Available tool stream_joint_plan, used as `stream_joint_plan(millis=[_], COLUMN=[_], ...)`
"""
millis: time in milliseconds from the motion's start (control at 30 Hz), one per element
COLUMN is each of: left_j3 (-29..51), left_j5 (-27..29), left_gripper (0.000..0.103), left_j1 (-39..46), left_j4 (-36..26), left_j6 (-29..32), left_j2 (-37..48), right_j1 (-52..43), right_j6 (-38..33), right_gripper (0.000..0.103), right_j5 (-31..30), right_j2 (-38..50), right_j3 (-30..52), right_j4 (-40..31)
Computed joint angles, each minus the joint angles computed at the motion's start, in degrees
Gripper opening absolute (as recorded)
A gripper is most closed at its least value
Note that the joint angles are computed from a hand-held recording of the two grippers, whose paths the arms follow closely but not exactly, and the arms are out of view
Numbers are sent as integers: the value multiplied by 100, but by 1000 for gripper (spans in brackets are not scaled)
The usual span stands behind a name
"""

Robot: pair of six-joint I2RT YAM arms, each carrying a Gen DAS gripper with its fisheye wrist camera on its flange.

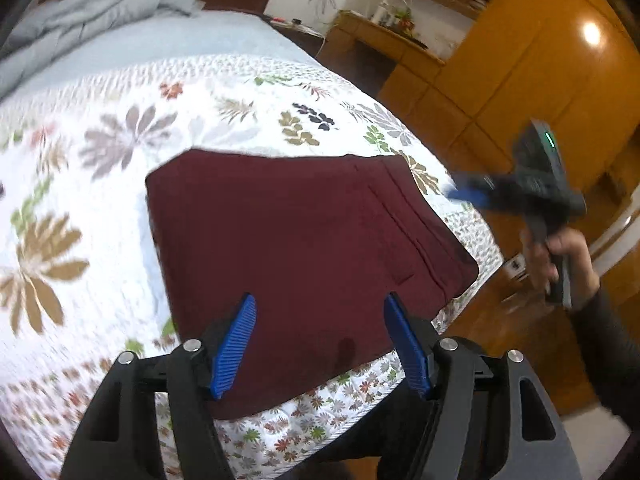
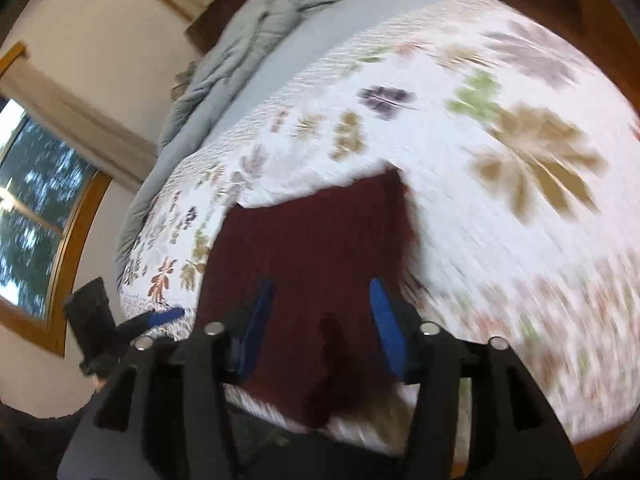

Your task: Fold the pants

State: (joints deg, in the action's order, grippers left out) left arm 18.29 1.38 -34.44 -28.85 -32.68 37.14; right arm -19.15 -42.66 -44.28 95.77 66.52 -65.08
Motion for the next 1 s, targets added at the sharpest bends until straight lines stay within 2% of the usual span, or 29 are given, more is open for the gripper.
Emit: stream_joint_plan(millis=[67,133,200,267,333,367,400,467,500,533,600,700,733,800,867,933,1000], left_j3=[314,560,752,850,909,933,947,950,935,913,850,779,771,840,1127,1489,1714], left_j5=[-610,-961,-1110,-1131,-1046,-992,-913,-737,-610,-393,176,1358,1958,2985,3835,4480,4968], left_gripper=[67,67,68,68,68,68,69,69,69,69,69,73,74,75,77,78,79], left_j1=[-380,-505,-429,-219,59,139,243,492,635,865,1465,2743,3371,4537,5506,6073,6268], left_j4=[-149,-299,-458,-529,-533,-510,-453,-391,-343,-286,-221,-183,-139,-46,-128,-392,-626], left_j6=[10,73,226,448,697,766,850,1033,1121,1256,1545,2132,2432,2953,3466,3894,4306], left_j2=[405,734,965,1108,1264,1339,1450,1606,1662,1708,1750,1864,2045,2691,3802,4935,5716], right_j1=[675,884,963,849,675,603,503,254,113,17,-195,-388,-441,-530,-613,-640,-530], right_j6=[571,829,1081,1032,768,626,503,185,28,-51,-95,-240,-291,-341,-418,-443,-346], right_gripper=[54,51,37,32,40,62,73,78,88,91,92,92,92,92,93,95,95], right_j5=[59,196,334,354,150,20,-22,-77,-59,-9,208,521,568,687,600,510,591], right_j2=[445,880,1406,1738,1836,1799,1694,1537,1595,1648,1778,2043,2169,2394,2564,2790,3057], right_j3=[203,481,764,1039,1293,1429,1454,1640,1829,1944,2067,2085,2117,2216,2255,2315,2308], right_j4=[398,632,717,511,28,-253,-352,-689,-993,-1181,-1386,-1620,-1762,-2014,-2165,-2352,-2405])
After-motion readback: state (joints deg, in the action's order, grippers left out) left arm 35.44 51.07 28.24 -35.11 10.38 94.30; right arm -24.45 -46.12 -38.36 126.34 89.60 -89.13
